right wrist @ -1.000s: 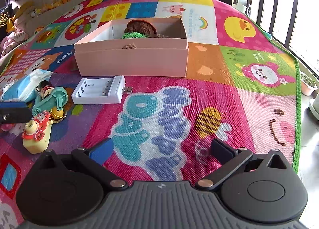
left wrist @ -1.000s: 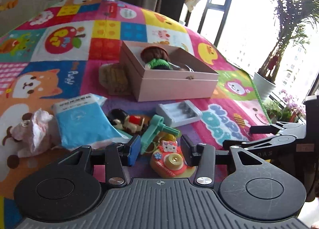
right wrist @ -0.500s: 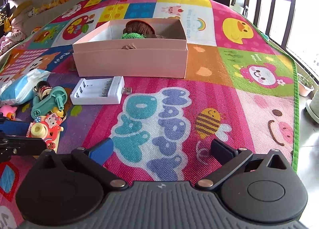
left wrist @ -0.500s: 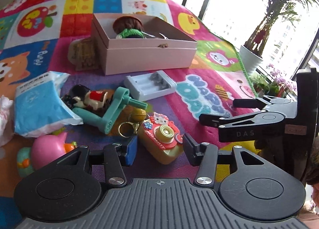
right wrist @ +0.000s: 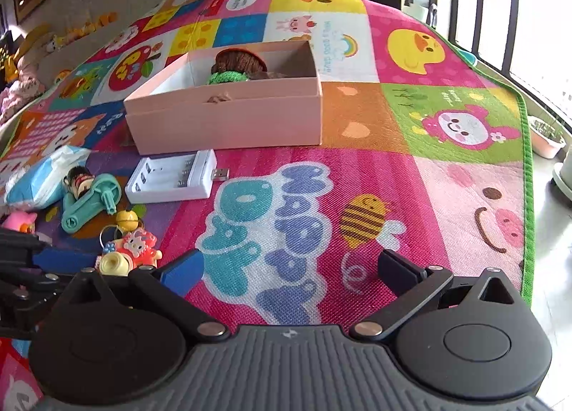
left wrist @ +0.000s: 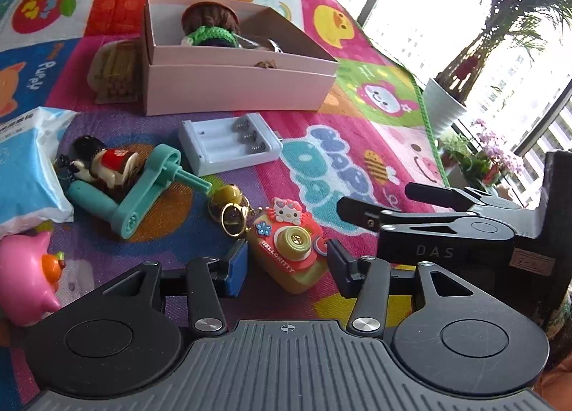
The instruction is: Organize objects
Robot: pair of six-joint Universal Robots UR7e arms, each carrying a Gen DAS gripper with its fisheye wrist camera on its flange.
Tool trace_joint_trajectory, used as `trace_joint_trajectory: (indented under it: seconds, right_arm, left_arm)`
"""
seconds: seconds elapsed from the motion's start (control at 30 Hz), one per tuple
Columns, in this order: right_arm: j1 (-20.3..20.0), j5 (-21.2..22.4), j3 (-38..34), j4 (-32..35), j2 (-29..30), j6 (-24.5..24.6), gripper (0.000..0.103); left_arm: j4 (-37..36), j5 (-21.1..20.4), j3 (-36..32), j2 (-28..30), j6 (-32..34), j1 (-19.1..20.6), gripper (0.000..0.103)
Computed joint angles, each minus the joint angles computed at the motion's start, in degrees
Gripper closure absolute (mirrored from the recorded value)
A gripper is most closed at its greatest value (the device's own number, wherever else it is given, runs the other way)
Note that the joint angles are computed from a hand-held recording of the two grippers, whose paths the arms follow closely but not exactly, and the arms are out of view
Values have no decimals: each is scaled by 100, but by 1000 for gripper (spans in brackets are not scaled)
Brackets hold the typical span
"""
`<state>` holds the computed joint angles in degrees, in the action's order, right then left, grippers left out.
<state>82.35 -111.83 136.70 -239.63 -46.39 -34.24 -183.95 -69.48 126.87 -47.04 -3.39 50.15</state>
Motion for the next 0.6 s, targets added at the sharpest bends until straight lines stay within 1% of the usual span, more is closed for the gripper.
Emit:
trace_joint_trajectory:
  seconds: [0.1,0.2,0.27,0.3,0.37,0.4,0.47,0.5,0.53,0.57,0.6]
  right_arm:
    - [2,78,105,-219,-167,81,0]
    - [19,184,266,-317,-438,277,0]
    - [-7,296,406,-293,-621,505,0]
    - [-7,331,467,-315,-660,547,0]
    - [57,289,544,-473,-602,428,0]
    - [112,256,560,-550,-534,283,0]
    - [248,175,507,-603,-364,-84,0]
    - [364,95,420,-552,-259,-282,0]
    - [465,43,307,-436,-165,-399,0]
    - [550,27,183,-265,-87,-421,0]
    - [610,35,36,-7,-53,-377,0]
  left_arm:
    - [155,193,-93,58,-505,-107,51]
    - [-190,204,-109,202,-780,-83,54]
    - [-407,231,-33,223,-764,-82,59]
    - [-444,250,54,165,-762,-106,64]
    - [-546,265,320,-28,-554,-161,73]
    - [-591,315,488,-157,-409,-190,91]
    - [-547,426,800,-483,-318,-189,91]
    - [-528,530,932,-624,-303,-175,91]
    - [-526,728,1058,-742,-334,-169,91]
    - [-498,926,1143,-833,-411,-159,91]
    - [-478,892,1195,-945,-433,-79,95]
